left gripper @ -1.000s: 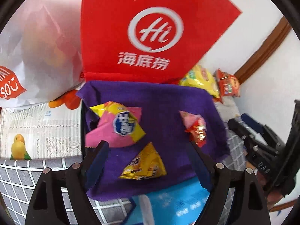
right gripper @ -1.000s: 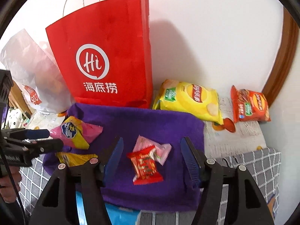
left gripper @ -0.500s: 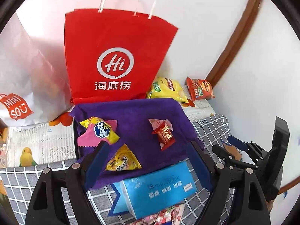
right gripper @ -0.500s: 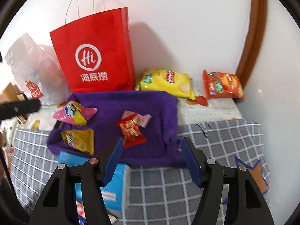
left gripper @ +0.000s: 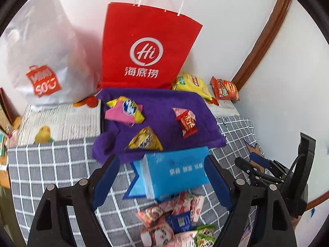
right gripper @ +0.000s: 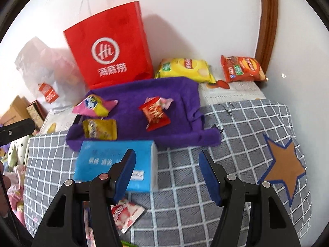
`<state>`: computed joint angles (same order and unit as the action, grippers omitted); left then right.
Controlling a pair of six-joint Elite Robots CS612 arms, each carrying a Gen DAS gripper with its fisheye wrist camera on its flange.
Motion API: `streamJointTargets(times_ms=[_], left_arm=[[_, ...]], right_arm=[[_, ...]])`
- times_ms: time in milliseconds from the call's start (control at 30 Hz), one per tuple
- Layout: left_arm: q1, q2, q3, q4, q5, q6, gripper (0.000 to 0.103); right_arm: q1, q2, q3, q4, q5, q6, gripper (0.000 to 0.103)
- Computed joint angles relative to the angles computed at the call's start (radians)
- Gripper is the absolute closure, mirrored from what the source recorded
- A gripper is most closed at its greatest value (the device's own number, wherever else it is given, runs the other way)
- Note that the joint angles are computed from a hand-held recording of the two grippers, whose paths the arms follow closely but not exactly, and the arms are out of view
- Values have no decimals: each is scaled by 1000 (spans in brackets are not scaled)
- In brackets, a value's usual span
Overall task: Organize snacks
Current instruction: 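Withdraw both tools from the towel and reach toward the snack pile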
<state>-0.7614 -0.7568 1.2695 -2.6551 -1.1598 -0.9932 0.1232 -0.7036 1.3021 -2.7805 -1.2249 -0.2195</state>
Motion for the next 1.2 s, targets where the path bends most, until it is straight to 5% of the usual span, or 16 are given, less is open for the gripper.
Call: streamJointTargets(times_ms=[533,833,1200], left_arm=[[-48,-67,130,62,75,-141,21],[-50,-82,190,47,41,-218,21],[-43,-76,215,31,-2,-236,21]], right_arm=[[-2,-58,142,-49,55,-62,39],[3,-61,175,-28,83,-98,39],[39,-25,149,42,6,-240,43]])
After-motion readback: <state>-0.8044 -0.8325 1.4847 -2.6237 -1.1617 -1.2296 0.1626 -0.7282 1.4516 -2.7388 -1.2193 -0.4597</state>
